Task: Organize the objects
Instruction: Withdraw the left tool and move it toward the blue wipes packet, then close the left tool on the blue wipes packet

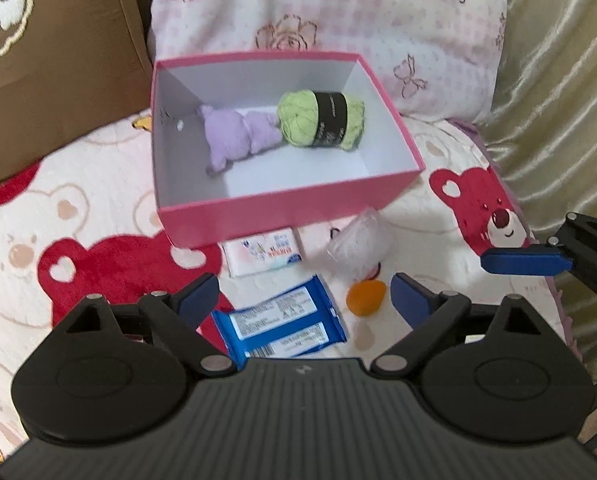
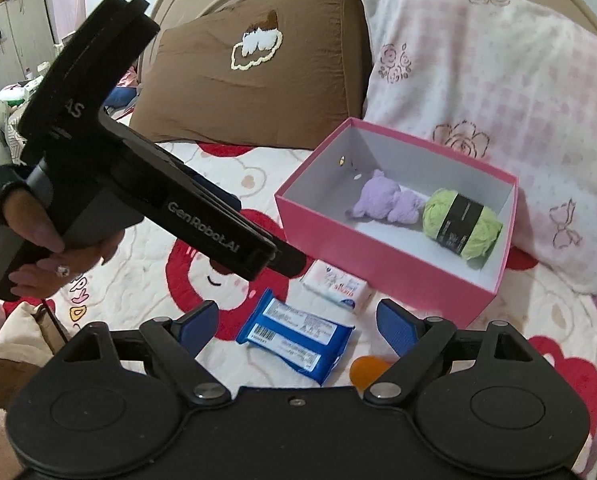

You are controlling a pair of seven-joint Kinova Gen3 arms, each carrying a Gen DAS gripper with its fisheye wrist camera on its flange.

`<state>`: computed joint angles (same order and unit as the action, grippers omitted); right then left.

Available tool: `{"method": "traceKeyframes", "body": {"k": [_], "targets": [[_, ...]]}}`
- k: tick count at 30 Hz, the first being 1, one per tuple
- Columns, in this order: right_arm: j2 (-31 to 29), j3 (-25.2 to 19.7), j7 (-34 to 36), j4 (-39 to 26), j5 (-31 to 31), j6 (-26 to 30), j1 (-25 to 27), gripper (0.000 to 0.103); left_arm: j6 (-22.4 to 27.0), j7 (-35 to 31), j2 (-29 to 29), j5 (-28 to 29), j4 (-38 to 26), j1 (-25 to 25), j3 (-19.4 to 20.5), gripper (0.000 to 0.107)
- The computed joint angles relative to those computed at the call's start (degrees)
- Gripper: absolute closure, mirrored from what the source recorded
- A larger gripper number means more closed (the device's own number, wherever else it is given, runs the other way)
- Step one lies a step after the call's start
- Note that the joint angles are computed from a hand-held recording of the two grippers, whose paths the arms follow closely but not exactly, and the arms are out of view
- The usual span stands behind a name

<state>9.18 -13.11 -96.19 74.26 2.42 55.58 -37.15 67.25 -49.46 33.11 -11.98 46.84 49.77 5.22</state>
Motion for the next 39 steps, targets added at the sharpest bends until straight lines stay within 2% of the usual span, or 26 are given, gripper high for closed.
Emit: {"method": "traceKeyframes", "body": {"k": [8,14,18,21,23,26,28,32,35,37,39], "targets": [[-0.91,-0.36,3.04,5.89,-5.18,-5.29,2.48,0.014,-1.84,1.05,0.65,2.14,2.05,-0.27,0.7,0.014],[-0.8,-0.34,3.27,10.08,-5.6,-9.06,3.02,0.014,-3.24,3.48,0.46,1.54,4.53,0.46,0.3,0.014],[-0.72,-0.59,4.74,12.64,-5.32,-11.88,3.09,0.014,-1.89,3.94,1.31,0.49,4.63,1.28,0.11,0.014],[-1.34,-0.9,6.98,16.41,-5.99,-16.93,3.55,0.014,-4.39,6.52,0.38,-0.66,7.97,2.26,-0.51,0.014],[-1.93,-1.08,8.1,19.29,-7.13,-20.98,4.1,0.014,-7.47,8.42,-0.97,-0.04,11.64,1.79,-0.08,0.014],[-2.3,-1.97,11.12,22.97,-12.08,-25.93,6.44,0.014,-13.73,12.95,-3.64,0.22,18.47,1.61,-0.03,0.014],[-1.55,-1.03,10.26,23.45,-12.36,-26.0,6.08,0.014,-17.82,16.67,-5.19,-1.24,22.64,2.43,-0.59,0.014],[0.48,0.26,8.44,23.41,-11.93,-24.27,6.02,0.014,-21.98,21.2,-5.92,-4.93,26.67,3.69,-1.02,0.014],[1.73,-1.2,10.33,23.43,-16.01,-23.48,8.73,0.014,-24.11,23.94,-5.74,-8.46,28.42,5.15,-1.78,0.015],[2.12,-1.23,9.95,23.78,-16.67,-24.07,8.69,0.014,-24.31,25.47,-5.21,-10.4,28.66,6.01,-2.27,0.015],[2.66,-1.24,9.29,23.83,-16.32,-24.39,8.06,0.014,-21.74,25.34,-3.92,-11.27,26.93,6.18,-1.99,0.016]]}}
